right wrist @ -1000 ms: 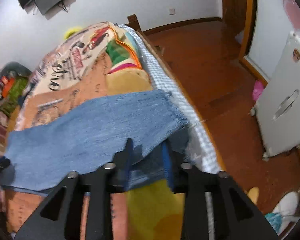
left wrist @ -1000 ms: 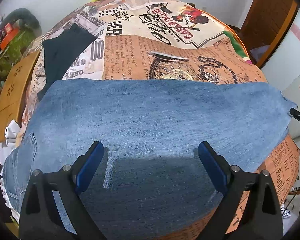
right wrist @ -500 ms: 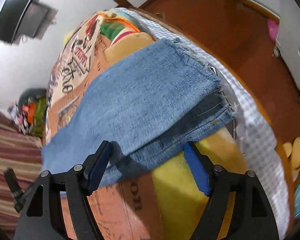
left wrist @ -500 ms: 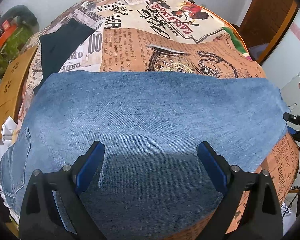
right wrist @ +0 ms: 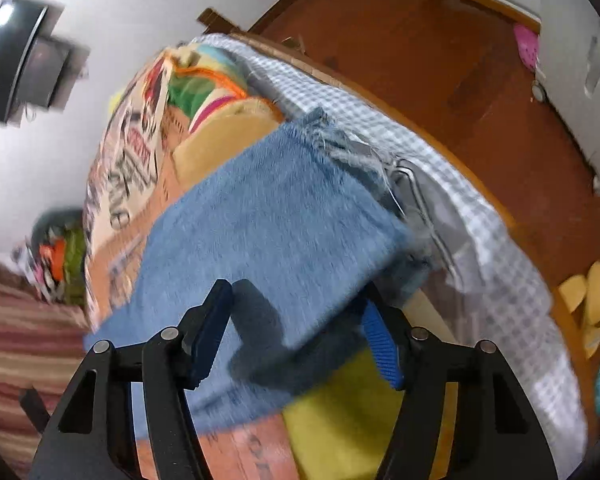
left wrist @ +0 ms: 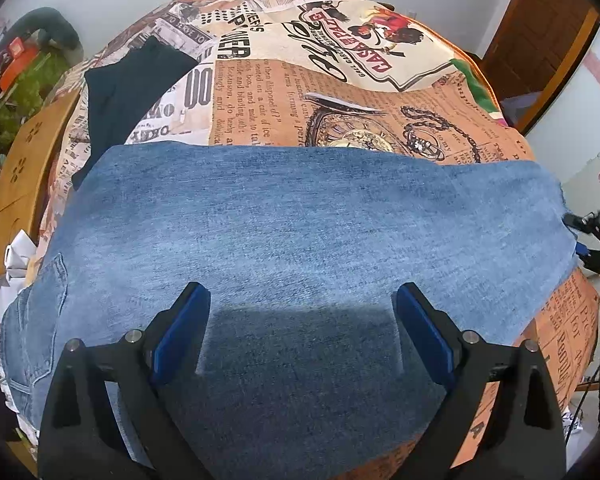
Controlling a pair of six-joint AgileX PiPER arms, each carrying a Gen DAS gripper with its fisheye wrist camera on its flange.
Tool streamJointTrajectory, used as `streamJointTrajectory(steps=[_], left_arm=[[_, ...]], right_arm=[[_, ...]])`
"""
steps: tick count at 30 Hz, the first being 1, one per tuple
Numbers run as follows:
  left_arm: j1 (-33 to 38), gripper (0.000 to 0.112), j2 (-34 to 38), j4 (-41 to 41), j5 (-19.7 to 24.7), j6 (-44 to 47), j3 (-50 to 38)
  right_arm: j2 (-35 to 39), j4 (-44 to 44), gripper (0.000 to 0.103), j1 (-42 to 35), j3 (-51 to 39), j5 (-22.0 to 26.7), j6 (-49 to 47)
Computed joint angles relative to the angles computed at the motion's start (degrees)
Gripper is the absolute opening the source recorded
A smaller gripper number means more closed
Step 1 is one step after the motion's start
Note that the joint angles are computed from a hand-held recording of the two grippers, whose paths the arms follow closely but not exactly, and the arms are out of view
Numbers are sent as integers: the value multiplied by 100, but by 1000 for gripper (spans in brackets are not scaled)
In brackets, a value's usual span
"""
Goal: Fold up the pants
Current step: 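Lift the leg hem with the right tool and fold it over the jeans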
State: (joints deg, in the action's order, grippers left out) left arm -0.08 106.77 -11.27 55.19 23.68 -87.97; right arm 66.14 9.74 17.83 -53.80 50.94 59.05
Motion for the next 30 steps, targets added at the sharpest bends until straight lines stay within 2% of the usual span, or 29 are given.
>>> streamJointTrajectory(steps=[2, 4, 9, 12, 15, 16, 17, 19, 22, 25, 30], left_arm=[[13, 97, 7, 10, 0, 19, 4], [39, 97, 11, -21, -5, 44, 6], [132, 97, -8, -205, 84, 105, -34], [136, 97, -80, -151, 16, 132, 16], [176, 97, -98, -152, 2, 122, 19], [205, 97, -97, -174, 18, 119, 2], [234, 97, -96, -197, 30, 132, -10], [285, 97, -107, -236, 46, 141, -38], [360, 97, -146, -304, 71, 184, -81], [470, 97, -232, -423, 63, 285, -96], [716, 97, -381, -762, 168, 553, -176]], right_arm=[[-111, -150, 62, 281, -66, 252, 72], [-258, -170, 66, 427, 41, 265, 218], [-667, 353, 71, 263, 729, -376, 409], [-432, 304, 71, 235, 631, -503, 417], [-96, -175, 57, 293, 291, -411, 518], [-7, -324, 45, 301, 183, -379, 551], [70, -513, 27, 322, 50, -332, 602], [179, -1034, 16, 474, -207, -195, 801], [510, -2262, 14, 1118, -952, 433, 1291], [646, -3075, 13, 1600, -1501, 785, 1608], [1000, -3652, 11, 2172, -2689, 1072, 1580]])
